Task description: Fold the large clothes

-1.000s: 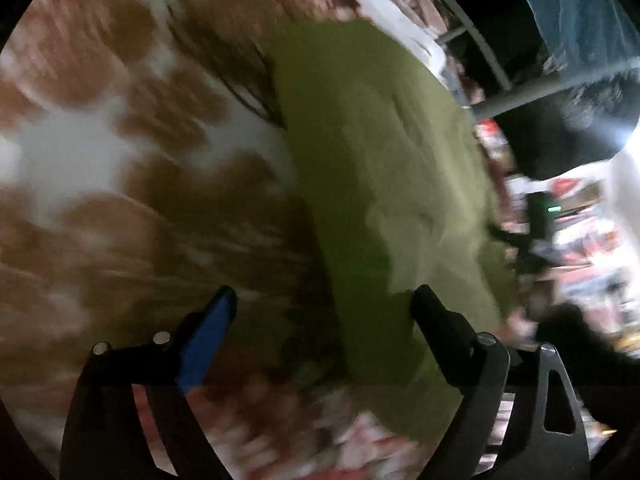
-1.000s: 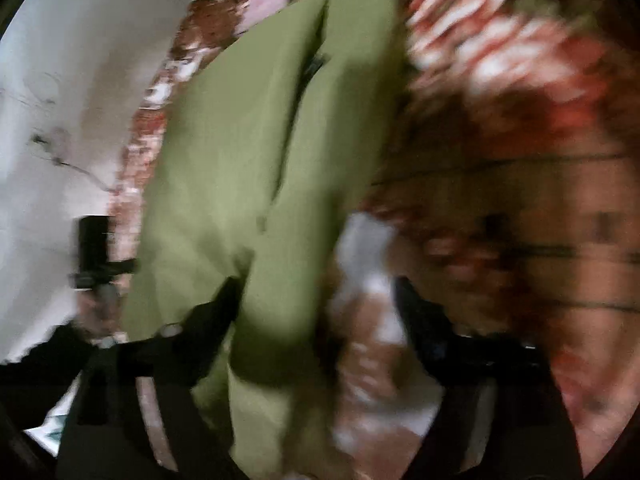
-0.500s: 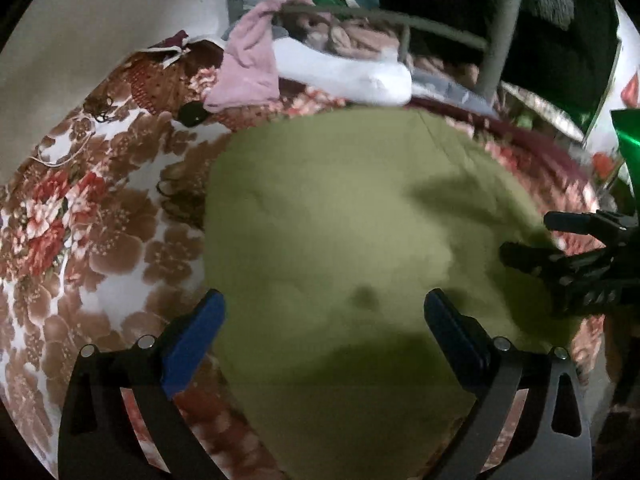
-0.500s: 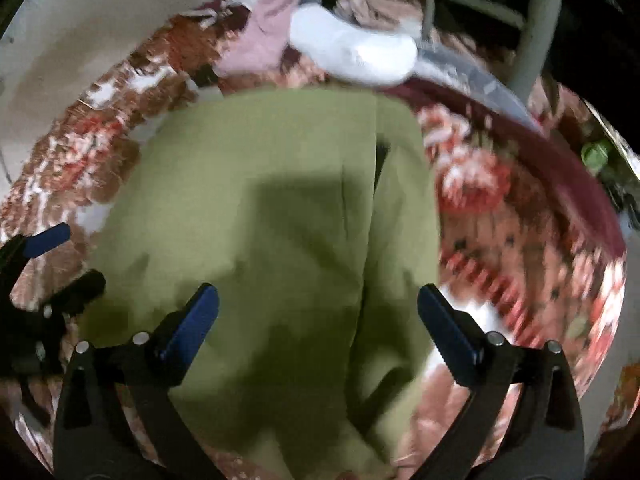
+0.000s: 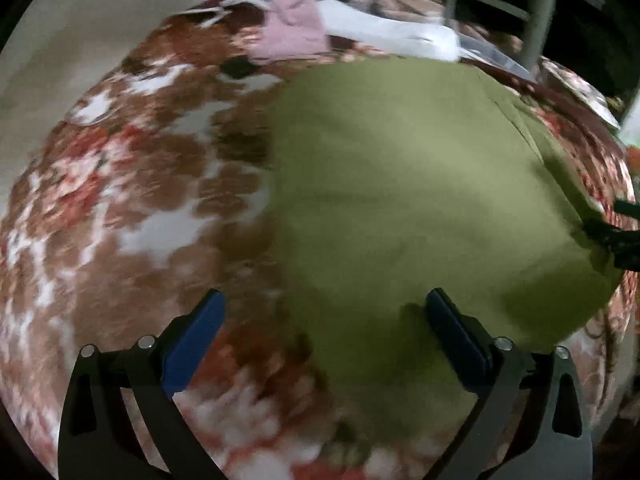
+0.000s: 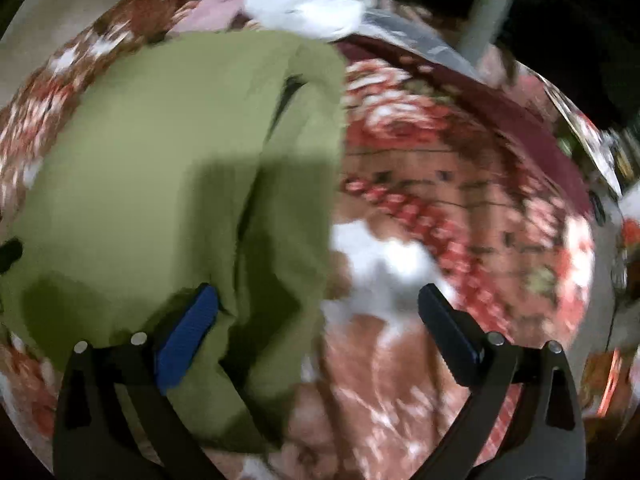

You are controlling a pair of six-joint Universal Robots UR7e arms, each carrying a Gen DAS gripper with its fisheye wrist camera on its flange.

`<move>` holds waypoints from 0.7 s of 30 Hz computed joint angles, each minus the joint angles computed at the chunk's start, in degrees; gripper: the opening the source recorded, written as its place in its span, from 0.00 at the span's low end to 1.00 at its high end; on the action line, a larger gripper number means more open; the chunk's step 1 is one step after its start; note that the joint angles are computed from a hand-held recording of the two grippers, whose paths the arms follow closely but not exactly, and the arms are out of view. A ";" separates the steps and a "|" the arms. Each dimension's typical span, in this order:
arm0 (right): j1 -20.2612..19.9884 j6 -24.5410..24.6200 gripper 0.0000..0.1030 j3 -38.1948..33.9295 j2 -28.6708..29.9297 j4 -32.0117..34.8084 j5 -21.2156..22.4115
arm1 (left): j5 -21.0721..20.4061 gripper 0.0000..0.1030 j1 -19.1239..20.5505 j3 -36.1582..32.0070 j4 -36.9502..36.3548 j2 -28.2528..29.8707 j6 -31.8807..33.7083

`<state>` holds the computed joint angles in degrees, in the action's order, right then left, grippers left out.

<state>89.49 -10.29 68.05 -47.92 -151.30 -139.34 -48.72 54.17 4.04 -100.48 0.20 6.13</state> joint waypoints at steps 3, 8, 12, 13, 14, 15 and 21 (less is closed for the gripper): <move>3.07 5.15 0.95 2.72 -3.28 2.12 0.76 | 1.15 0.95 -2.21 9.92 -0.47 -7.95 -3.72; 8.84 11.22 0.95 5.35 -7.19 5.56 -2.63 | 2.30 0.95 -5.82 21.93 -3.97 -17.36 -8.79; 11.92 13.94 0.95 6.07 -9.71 9.16 -3.17 | 0.27 0.95 -9.04 28.46 -2.32 -22.59 -9.35; 12.87 13.42 0.95 6.23 -10.32 9.09 -3.61 | 0.20 0.95 -9.76 30.62 -3.45 -23.96 -8.87; 13.34 13.37 0.95 6.54 -10.91 9.00 -3.54 | -0.18 0.95 -10.56 33.02 -4.64 -25.56 -8.72; 13.91 13.72 0.95 6.69 -11.63 9.25 -3.31 | -0.07 0.95 -11.37 35.33 -5.78 -27.09 -9.35; 16.51 16.86 0.95 6.46 -13.75 13.23 -5.06 | -2.08 0.95 -14.20 40.85 -6.92 -31.70 -11.60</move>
<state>106.00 6.57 74.52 -61.67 -138.07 -144.41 -50.80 39.97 44.89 -107.40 -31.50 -5.47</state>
